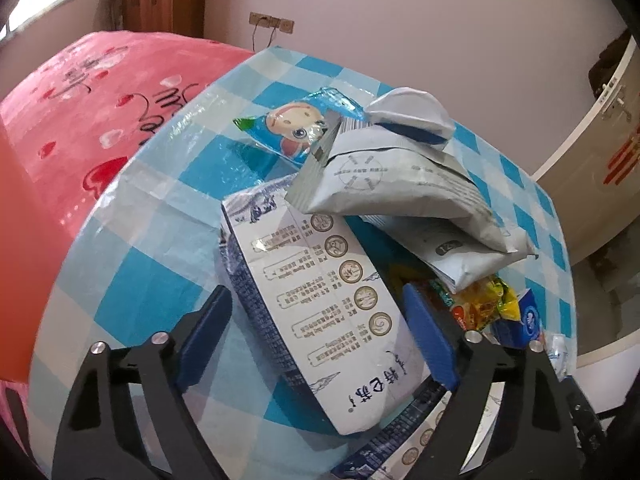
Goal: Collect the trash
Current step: 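Grasp the white milk carton with the left gripper while the right gripper grasps the white plastic bottle, then carry the carton and bottle over the orange bucket and open both grippers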
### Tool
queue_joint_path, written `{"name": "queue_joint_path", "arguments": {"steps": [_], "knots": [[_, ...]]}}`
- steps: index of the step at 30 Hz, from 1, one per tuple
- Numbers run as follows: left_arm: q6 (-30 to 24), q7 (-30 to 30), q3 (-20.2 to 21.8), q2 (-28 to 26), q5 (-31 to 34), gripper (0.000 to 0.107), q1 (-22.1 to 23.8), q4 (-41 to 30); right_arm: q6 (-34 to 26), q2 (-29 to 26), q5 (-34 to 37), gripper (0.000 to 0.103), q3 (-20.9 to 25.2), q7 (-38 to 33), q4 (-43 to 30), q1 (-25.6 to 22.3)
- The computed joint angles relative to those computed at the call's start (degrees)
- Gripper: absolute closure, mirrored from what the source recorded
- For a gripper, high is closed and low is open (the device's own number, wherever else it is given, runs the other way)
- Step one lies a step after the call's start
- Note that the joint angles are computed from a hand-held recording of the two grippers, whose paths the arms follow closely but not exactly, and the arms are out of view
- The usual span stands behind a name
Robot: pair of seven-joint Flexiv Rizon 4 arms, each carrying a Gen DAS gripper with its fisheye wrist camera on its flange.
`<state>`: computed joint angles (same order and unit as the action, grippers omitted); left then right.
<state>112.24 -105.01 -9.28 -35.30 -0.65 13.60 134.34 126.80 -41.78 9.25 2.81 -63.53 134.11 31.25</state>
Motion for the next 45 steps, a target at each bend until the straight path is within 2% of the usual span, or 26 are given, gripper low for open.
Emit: {"name": "queue_joint_path", "arguments": {"steps": [5,7,15,24,34,45], "knots": [[0.66,-0.35,0.13,-0.16,0.01,0.025,-0.34,0.21,-1.30,-0.09,1.07,0.018,-1.39,-0.65,-0.70,1.79],[1.16,-1.03,-1.20,-0.39,0.95,0.027,1.35,0.57,-1.80,-0.17,1.67,0.019,-1.94,-0.91,-0.94,2.57],[1.83,-3.54,-4.76,-0.42,4.54,0.035,6.28,2.18,-3.95,-0.76,6.42,0.041,-6.80,-3.71,-1.46,9.50],[4.30,-5.06,-5.48,-0.38,8.08,0.037,8.92,4.42,-3.31,-1.51,10.18,0.041,-9.36,-6.31,-1.15,14.14],[10.31,-7.39,-5.99,0.54,15.09,0.037,13.69,8.51,-0.55,-0.53,13.86,0.042,-8.91,-8.72,0.30,17.10],[15.08,-9.43,-6.38,1.91,23.24,0.038,18.61,11.78,2.33,3.58,15.39,0.042,-5.11,-10.96,2.24,17.65]]}}
